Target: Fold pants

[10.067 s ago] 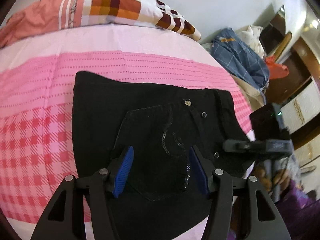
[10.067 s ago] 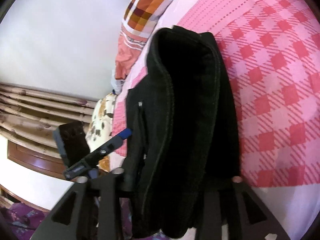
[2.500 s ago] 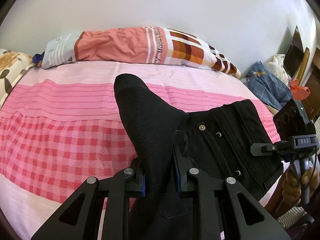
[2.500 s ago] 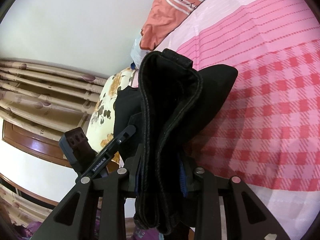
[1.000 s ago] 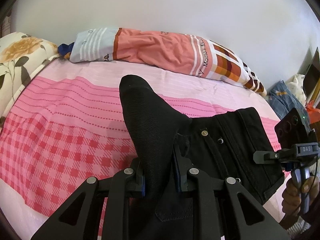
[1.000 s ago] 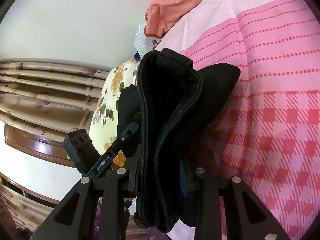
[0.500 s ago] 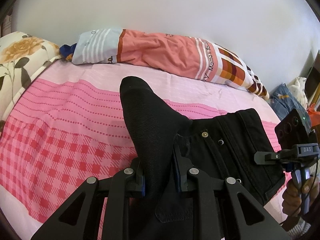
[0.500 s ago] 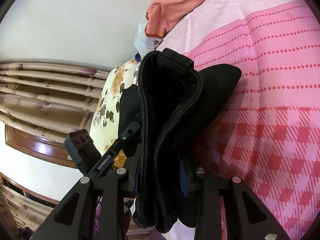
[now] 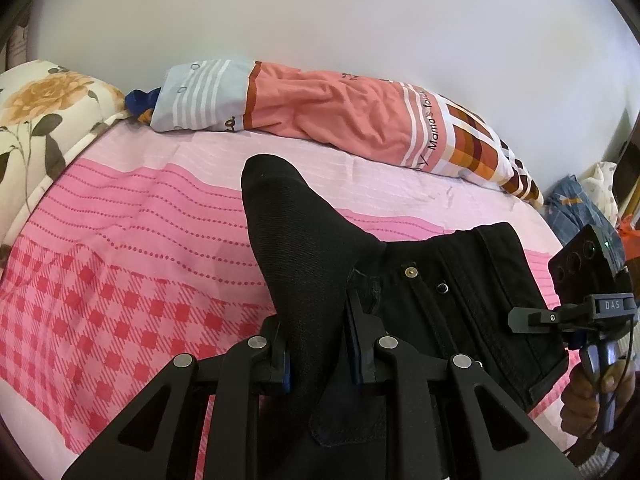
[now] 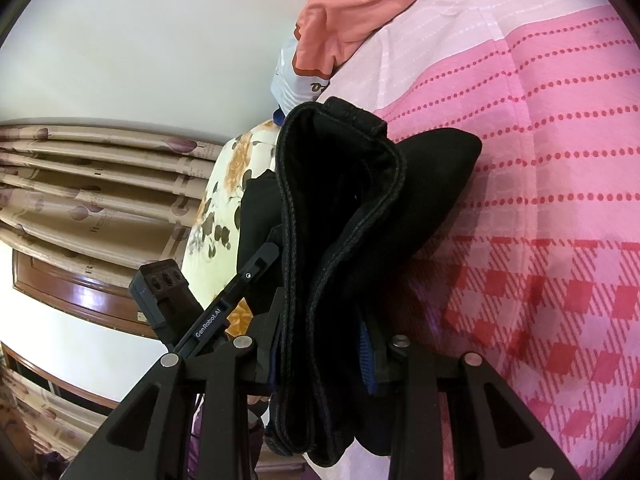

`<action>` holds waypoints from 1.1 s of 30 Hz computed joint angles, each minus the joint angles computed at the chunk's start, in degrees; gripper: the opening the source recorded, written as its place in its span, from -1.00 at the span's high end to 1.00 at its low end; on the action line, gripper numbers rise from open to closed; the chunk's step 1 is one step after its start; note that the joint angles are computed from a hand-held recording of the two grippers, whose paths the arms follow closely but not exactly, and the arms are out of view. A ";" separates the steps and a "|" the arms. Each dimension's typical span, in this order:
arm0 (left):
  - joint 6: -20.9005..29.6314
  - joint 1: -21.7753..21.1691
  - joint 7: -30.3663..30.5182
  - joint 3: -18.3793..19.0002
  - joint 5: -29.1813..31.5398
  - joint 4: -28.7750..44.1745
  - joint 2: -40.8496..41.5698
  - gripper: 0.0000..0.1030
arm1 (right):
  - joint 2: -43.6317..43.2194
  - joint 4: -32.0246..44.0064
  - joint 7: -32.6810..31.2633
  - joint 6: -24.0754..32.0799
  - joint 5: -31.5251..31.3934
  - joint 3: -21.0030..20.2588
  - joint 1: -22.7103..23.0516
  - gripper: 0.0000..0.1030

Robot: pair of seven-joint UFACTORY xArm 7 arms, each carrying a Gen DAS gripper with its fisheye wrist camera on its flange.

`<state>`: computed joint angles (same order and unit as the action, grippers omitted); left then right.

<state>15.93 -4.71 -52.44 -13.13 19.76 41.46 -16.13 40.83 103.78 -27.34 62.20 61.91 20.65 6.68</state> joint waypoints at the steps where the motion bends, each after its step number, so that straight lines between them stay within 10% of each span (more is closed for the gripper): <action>1: -0.16 0.00 0.04 0.11 -0.05 -0.17 0.06 0.59 | 0.02 -0.07 -0.20 -0.15 -0.06 -0.03 0.05 0.43; 22: -4.99 -3.78 9.85 5.60 -10.61 -4.42 0.56 0.47 | 0.65 -0.14 -0.68 -0.74 -1.83 -0.32 0.01 0.26; 27: -6.94 -12.52 23.62 14.54 -27.47 -6.15 1.60 -0.06 | 1.83 1.30 -0.26 -0.07 -2.29 0.10 0.23 -0.32; 33: -7.35 -22.28 42.79 23.15 -47.71 -5.89 2.37 -0.11 | 4.13 5.38 1.64 -0.10 -6.54 -0.47 2.57 -0.13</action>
<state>8.58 -26.98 -9.65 10.02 -27.94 35.56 -13.76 44.96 109.17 -25.70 62.10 55.37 20.18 9.24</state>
